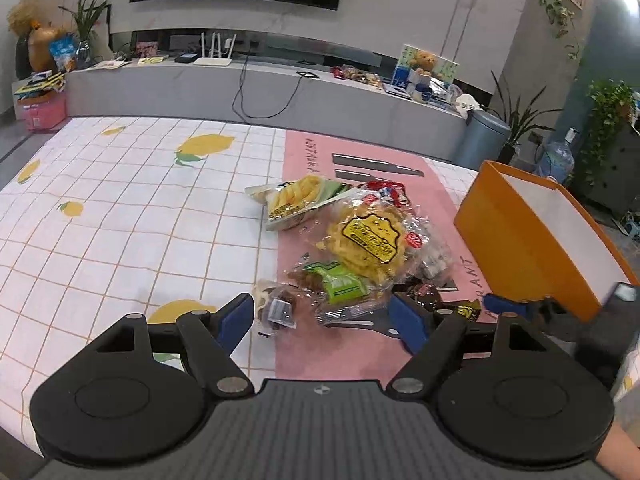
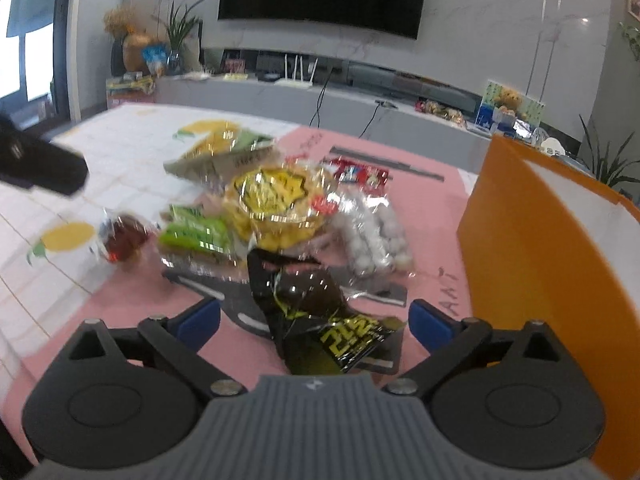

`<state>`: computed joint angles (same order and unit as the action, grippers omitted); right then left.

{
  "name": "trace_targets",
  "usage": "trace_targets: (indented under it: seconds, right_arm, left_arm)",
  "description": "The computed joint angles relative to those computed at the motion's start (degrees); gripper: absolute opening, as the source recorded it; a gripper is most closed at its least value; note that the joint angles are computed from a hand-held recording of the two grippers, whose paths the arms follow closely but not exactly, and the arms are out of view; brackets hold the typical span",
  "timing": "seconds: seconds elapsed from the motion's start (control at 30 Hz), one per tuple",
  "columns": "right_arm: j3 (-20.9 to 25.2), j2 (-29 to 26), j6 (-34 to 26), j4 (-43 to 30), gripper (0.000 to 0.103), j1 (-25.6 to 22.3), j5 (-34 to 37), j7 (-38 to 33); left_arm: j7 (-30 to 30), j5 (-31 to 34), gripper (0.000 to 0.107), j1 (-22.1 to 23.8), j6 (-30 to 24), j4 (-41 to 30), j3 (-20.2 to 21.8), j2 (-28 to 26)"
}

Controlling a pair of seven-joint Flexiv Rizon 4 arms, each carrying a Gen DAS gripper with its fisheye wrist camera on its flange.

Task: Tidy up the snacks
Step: 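Reach the right gripper to the dark brown snack bag and grasp it, then lift the dark brown bag with the right gripper while the left gripper approaches the pastry packet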

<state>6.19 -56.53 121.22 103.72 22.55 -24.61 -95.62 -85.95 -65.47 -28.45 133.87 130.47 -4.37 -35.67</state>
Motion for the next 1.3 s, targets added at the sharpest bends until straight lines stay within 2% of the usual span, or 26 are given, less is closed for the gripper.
trace_targets:
  seconds: [0.07, 0.17, 0.37, 0.43, 0.53, 0.6, 0.67, 0.73, 0.8, 0.87, 0.93, 0.97, 1.0, 1.07, 1.13, 1.2, 1.27, 1.3]
  right_arm:
    - [-2.8, -0.9, 1.9, -0.3, 0.098, 3.1, 2.6, -2.4]
    - [-3.1, -1.4, 2.2, -0.5, 0.098, 3.6, 3.2, -4.1]
    - [-0.4, -2.5, 0.3, -2.9, 0.097, 1.2, 1.9, -1.4]
    - [-0.2, -3.7, 1.2, -4.2, 0.093, 1.0, 1.6, -1.0]
    - [3.3, -4.0, -1.0, -4.8, 0.087, -3.0, -3.7, 1.8]
    - [3.7, -4.3, -0.4, -4.8, 0.068, -3.6, -4.9, 2.6]
    - [3.9, -4.2, -0.3, -4.5, 0.057, -4.0, -5.8, 3.6]
    - [2.5, -3.8, 0.4, -3.9, 0.051, -2.9, -5.0, 3.5]
    - [2.1, -3.3, 0.9, -3.3, 0.038, -2.7, -5.2, 3.3]
    - [2.7, -3.0, 0.3, -3.0, 0.034, -3.5, -6.0, 4.2]
    - [3.0, -2.3, -0.6, -2.4, 0.034, -3.9, -6.4, 5.1]
    - [2.2, -1.8, -1.2, -2.0, 0.016, -3.3, -5.6, 5.2]
    - [2.3, -1.3, -2.4, -1.6, 0.010, -3.6, -6.0, 5.5]
    - [3.6, -1.0, -3.3, -1.2, 0.012, -5.2, -7.5, 5.8]
    - [5.3, -1.0, -4.1, -1.3, 0.025, -6.9, -8.5, 7.0]
    - [6.7, -1.7, -3.5, -2.1, 0.073, -8.2, -9.0, 8.2]
    - [8.3, -3.0, -1.9, -3.0, 0.091, -9.8, -10.9, 9.3]
    - [9.4, -3.6, -2.3, -3.6, 0.091, -10.9, -13.2, 10.3]
  left_arm:
    - [0.8, 0.1, 0.091, -0.4, 0.1, -0.3, 0.0, -0.1]
    - [2.3, -0.6, 0.091, -0.8, 0.4, -1.2, -0.1, -0.7]
    - [4.6, -1.6, 0.091, -0.9, -0.2, -2.6, -0.6, -1.5]
    - [4.9, -2.0, 0.091, -0.9, -0.2, -2.7, -0.7, -1.7]
    - [5.0, -2.8, 0.091, -0.9, -0.1, -2.8, -1.0, -1.8]
    - [4.5, -2.7, 0.091, -0.6, -0.3, -2.6, -1.1, -1.7]
    - [4.1, -2.8, 0.091, -0.5, -0.4, -2.5, -1.2, -1.7]
    - [4.1, -3.4, 0.091, -0.6, -0.3, -2.5, -1.1, -1.7]
    - [4.7, -4.6, 0.091, -0.7, -0.2, -2.6, -1.2, -1.8]
    - [4.8, -5.1, 0.091, -0.6, -0.1, -2.6, -1.4, -1.8]
    - [4.2, -5.0, 0.091, -0.4, 0.0, -2.2, -1.6, -1.6]
    - [4.0, -4.9, 0.091, -0.3, -0.1, -2.0, -1.7, -1.5]
    - [4.0, -5.1, 0.091, -0.3, -0.1, -2.1, -1.8, -1.5]
    - [3.8, -5.1, 0.091, -0.2, -0.2, -2.0, -1.8, -1.4]
    - [3.7, -4.9, 0.091, -0.2, -0.2, -1.9, -1.8, -1.4]
    - [3.5, -4.6, 0.091, -0.1, -0.3, -1.8, -1.7, -1.3]
    - [2.9, -3.8, 0.091, 0.1, -0.5, -1.5, -1.6, -1.2]
    - [2.6, -3.5, 0.091, 0.2, -0.6, -1.4, -1.5, -1.1]
